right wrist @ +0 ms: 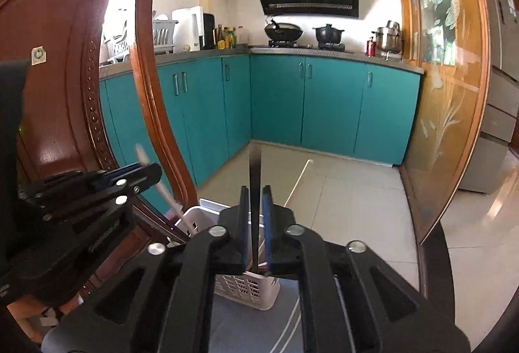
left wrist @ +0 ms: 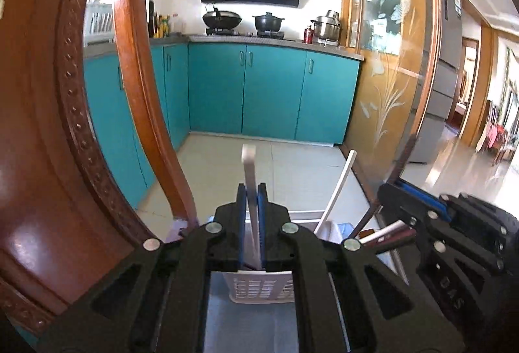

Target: Organize utensils

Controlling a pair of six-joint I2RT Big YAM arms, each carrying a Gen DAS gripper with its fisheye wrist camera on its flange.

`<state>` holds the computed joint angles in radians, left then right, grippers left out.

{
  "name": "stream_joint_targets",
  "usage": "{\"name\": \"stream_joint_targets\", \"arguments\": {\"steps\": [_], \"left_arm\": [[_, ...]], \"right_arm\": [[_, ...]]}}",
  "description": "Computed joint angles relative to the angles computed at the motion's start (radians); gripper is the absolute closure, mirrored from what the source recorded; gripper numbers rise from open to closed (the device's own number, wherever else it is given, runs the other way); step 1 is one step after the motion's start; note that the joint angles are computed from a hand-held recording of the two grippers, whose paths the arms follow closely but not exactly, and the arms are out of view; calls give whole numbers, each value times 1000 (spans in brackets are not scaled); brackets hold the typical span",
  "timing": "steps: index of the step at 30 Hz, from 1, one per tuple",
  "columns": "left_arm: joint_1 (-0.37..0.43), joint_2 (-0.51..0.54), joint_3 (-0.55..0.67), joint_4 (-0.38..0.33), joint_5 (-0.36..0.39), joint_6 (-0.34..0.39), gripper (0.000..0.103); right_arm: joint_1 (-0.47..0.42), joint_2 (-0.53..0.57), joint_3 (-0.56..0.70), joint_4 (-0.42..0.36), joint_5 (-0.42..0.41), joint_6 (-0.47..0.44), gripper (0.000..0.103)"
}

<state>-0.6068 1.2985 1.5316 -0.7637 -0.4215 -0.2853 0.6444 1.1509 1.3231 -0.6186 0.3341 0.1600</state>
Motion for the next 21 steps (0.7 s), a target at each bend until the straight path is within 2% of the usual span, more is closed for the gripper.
{"name": "stream_joint_targets", "arguments": {"steps": [1,2,5,7,9,12,14,17,21], "left_arm": [[-9,-19,-17,4,-14,15,83],[-21,-33,-28,7,-29,23,72],[-69,-99,-86,29,-105,57,66],[-111,-157,-130,26,-162,52,54],[-152,-209,-174,33,-205,21,32],[-224,-298,-245,28,-265,-41,24],[-278,-344,-274,-13,-317,-97,18],[-378,-392,-305,-105,-458,-194,11],[-505,-434,-332,-223,-544,-299,8]], "right_arm": [[5,-18,-11,6,2,2,74],[15,-48,-29,15,5,6,71],[56,-145,-78,23,30,3,68],[106,-227,-131,39,111,-2,55],[160,-300,-181,40,201,-4,43],[232,-376,-234,-2,321,18,34],[282,-417,-262,-45,392,48,33],[372,-461,-295,-124,468,118,31],[497,-475,-306,-216,587,208,18]]}}
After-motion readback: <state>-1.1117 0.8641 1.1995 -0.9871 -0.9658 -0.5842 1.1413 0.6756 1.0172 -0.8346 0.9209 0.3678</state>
